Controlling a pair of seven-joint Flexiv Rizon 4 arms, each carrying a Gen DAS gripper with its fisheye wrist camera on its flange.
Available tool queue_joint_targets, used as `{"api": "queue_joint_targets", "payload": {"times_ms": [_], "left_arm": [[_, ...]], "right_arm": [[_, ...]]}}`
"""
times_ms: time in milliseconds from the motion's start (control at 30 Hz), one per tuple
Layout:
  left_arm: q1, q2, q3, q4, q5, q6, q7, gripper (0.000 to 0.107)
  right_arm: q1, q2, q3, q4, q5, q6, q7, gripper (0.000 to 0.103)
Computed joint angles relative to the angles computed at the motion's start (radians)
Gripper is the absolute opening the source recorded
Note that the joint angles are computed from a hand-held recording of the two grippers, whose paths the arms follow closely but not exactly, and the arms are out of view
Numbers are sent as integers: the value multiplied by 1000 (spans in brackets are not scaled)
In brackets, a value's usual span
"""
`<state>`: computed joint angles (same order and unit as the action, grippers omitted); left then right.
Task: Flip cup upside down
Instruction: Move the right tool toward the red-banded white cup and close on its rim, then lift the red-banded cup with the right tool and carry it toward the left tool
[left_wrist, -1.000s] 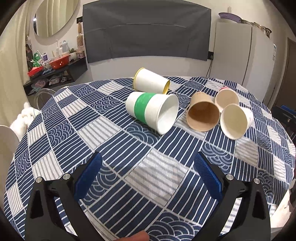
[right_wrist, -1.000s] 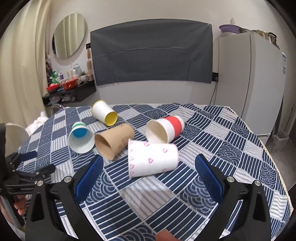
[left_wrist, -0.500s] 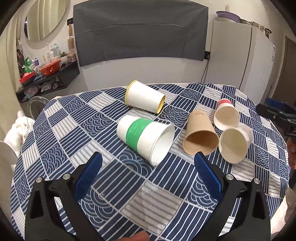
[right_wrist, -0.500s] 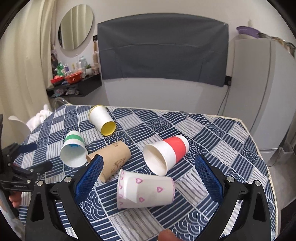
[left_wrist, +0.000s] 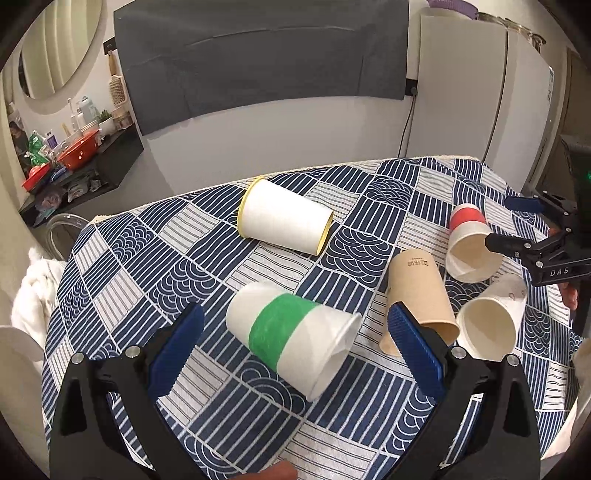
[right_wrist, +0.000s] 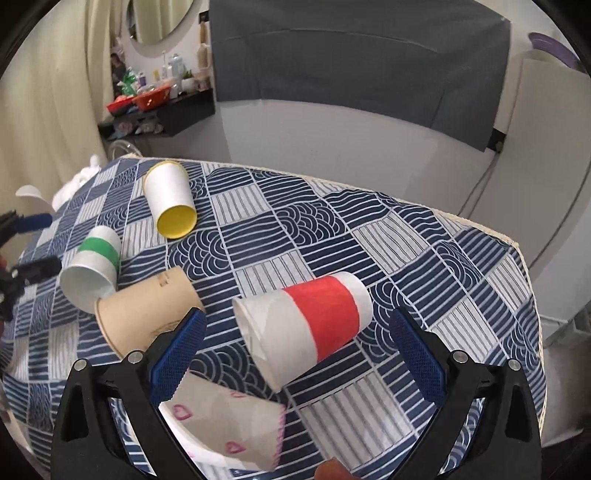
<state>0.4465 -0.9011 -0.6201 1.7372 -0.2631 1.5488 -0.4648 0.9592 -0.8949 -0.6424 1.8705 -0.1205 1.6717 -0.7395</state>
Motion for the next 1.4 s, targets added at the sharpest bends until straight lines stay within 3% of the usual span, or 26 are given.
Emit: {"api": "queue_joint_targets", "payload": {"times_ms": [167, 233, 367, 467, 533, 633, 700, 733, 767, 900, 1000, 1033, 1167, 1400], "left_arm": [[-73, -12, 61, -61, -4, -18, 5, 97], [-92, -18, 76, -78, -3, -30, 15, 97], [-131, -36, 109, -113, -16, -41, 21, 97], [-158, -41, 143, -132, -31, -68, 16, 97], [-184, -45, 176, -138, -30, -46, 14, 97], [-197, -49, 195, -139, -17, -17, 11, 97], [-186, -43, 187, -131, -12, -28, 14, 97], [-178, -38, 178, -121, -11, -27, 17, 97], [-173, -35, 173, -115, -10, -24, 18, 97], [-140, -19, 138, -77, 2, -2, 28, 97], [-112, -6, 112, -45, 13, 24, 30, 97], [-99, -2, 100, -32, 20, 35, 29, 97], [-37, 16, 49, 19, 46, 50, 25, 97], [32, 49, 5, 80, 64, 62, -9, 97]], "right_arm": [[-197, 25, 189, -55, -77, 2, -116, 95], [-230, 16, 214, -72, -81, 13, -131, 95], [-365, 11, 362, -118, -107, 25, -193, 95], [-390, -9, 391, -141, -113, 27, -220, 95], [-430, -17, 441, -155, -125, 35, -250, 82], [-433, -20, 453, -138, -124, 115, -307, 77], [-402, -16, 426, -121, -89, 154, -332, 60], [-374, -14, 398, -113, -65, 165, -343, 38], [-347, -10, 371, -105, -43, 163, -354, 26], [-308, -4, 338, -97, -4, 122, -381, 25], [-256, -12, 288, -87, 23, 120, -377, 5], [-239, -13, 273, -83, 31, 127, -379, 3], [-137, -30, 173, -62, 98, 161, -380, 3], [-54, -40, 88, -51, 197, 177, -357, 3]]}}
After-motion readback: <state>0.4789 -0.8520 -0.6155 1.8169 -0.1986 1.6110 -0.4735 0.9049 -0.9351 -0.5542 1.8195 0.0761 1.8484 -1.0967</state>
